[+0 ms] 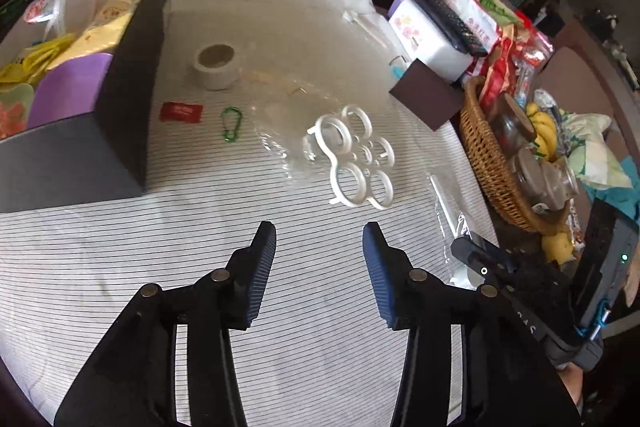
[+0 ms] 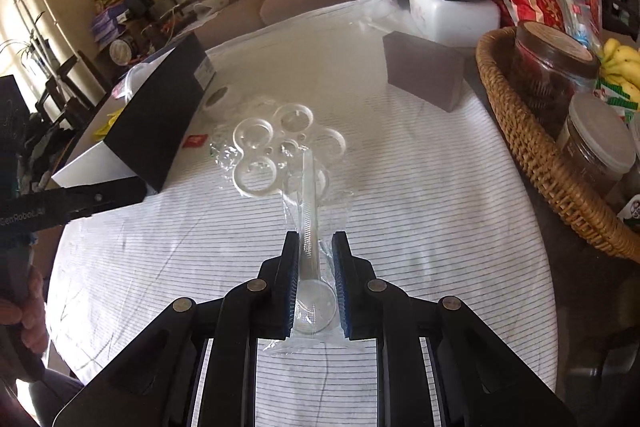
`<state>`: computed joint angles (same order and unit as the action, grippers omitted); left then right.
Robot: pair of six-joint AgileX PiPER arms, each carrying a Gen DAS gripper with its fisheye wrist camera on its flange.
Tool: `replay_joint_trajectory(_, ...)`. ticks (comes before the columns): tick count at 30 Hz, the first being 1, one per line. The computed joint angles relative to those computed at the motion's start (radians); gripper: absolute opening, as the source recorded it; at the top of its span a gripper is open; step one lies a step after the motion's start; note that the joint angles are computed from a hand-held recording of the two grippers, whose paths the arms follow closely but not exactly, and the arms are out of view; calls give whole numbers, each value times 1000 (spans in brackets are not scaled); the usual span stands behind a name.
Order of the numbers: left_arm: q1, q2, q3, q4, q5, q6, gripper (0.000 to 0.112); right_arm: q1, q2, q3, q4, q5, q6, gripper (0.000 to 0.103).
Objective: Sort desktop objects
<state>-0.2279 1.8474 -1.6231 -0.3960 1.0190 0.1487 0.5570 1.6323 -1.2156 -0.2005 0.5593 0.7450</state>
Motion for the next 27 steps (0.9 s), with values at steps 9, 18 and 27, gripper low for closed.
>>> replay_joint_trajectory(9, -135, 250, -233, 151, 10, -188, 36, -84, -20, 44, 164, -48, -169, 16)
replay_joint_trajectory(18, -51, 211, -175, 13, -23, -128, 7, -132, -15, 47, 316, -82, -305, 16)
replay_joint_trajectory(27, 18, 68, -134, -29, 46, -44, 5, -107, -55, 81, 294, -123, -236, 16)
